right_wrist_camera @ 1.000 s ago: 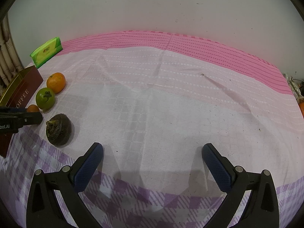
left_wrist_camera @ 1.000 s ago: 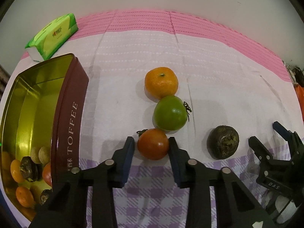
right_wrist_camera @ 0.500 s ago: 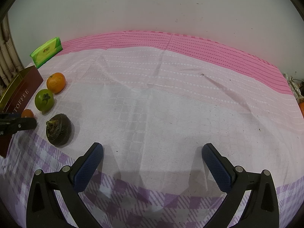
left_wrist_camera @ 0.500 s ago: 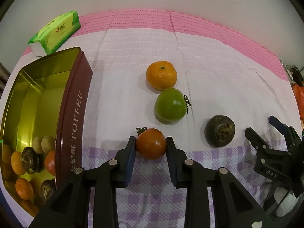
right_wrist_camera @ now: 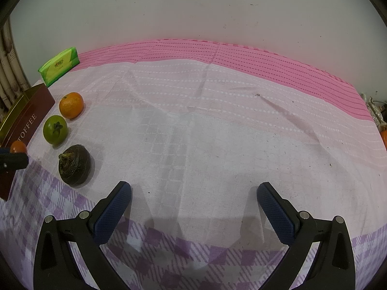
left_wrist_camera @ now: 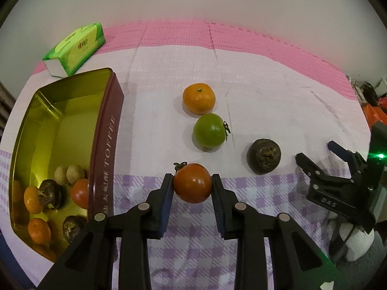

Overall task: Organize fruits
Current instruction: 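Carry the red tomato with the left tool into the tray and release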

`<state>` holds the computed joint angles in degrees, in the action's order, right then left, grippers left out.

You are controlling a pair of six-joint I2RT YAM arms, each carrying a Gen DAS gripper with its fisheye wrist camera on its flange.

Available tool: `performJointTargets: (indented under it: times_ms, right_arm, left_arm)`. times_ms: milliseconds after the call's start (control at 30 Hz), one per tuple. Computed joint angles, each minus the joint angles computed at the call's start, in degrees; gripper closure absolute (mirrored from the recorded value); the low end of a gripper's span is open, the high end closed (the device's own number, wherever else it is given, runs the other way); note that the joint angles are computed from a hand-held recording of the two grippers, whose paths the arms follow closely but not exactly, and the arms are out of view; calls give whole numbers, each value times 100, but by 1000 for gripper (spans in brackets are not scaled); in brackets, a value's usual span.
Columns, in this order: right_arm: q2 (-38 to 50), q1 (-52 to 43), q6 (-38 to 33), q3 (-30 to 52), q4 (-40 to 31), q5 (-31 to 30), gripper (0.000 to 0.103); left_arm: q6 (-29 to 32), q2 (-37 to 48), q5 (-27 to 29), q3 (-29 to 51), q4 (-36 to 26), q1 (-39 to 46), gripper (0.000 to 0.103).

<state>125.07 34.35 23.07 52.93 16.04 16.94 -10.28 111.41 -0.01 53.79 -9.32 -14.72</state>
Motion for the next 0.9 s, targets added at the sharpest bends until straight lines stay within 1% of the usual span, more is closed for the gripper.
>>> performJointTargets:
  times_ms: [233, 433, 733, 900]
  right_arm:
    - [-8, 5, 5, -4, -6, 3, 0]
    - [-8, 1, 3, 1, -12, 2, 0]
    - [-8, 0, 4, 6, -19, 4, 0]
    - [-9, -4, 1, 12, -25, 2, 0]
  left_arm:
    - [106, -464, -8, -170, -84, 137, 75]
    - [362, -1034, 18, -363, -262, 534, 75]
    - [889, -1441, -21, -450, -554, 1621, 75]
    - [1132, -1423, -57, -524, -621, 2214, 75]
